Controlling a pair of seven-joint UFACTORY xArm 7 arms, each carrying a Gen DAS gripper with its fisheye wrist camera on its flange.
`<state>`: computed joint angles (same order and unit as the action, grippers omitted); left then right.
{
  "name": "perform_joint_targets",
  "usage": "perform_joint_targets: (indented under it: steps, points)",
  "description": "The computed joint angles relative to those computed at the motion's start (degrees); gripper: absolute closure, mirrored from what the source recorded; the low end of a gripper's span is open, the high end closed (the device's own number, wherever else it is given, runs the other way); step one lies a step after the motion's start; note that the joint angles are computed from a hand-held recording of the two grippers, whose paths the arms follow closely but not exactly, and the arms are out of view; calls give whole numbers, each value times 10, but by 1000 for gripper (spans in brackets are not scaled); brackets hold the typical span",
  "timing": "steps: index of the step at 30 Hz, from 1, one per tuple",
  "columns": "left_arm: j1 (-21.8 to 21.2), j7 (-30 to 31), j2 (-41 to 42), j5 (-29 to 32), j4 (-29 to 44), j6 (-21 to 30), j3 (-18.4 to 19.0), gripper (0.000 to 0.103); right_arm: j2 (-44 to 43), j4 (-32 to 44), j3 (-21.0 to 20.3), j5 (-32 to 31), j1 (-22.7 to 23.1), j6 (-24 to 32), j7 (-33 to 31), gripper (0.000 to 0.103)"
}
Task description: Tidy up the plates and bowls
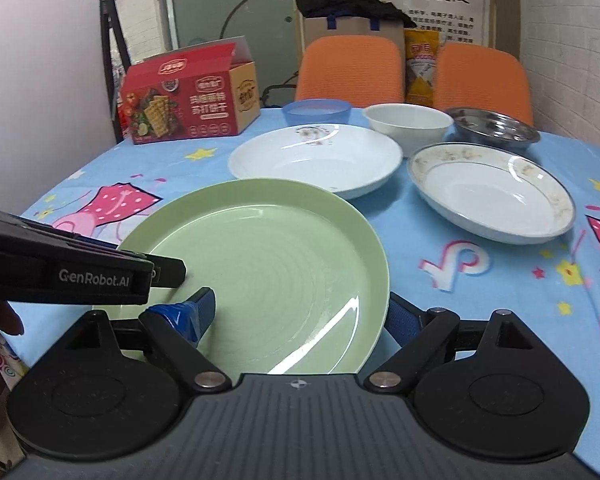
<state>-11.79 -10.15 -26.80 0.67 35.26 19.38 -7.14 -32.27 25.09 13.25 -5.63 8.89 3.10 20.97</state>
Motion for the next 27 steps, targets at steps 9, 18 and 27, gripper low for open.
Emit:
perform_joint_targets:
  steps: [9, 18, 27]
  points:
    - [-23, 48, 19, -46, -11, -30, 47, 61, 40, 29, 8, -11, 17, 17, -8, 23]
    - [-29, 87, 21, -95, 8, -69, 60, 30, 39, 78, -19, -1, -5, 72, -37, 24]
    - [-15, 100, 113, -88, 96, -75, 52, 29, 97, 135, -7, -54, -61, 65, -14, 24]
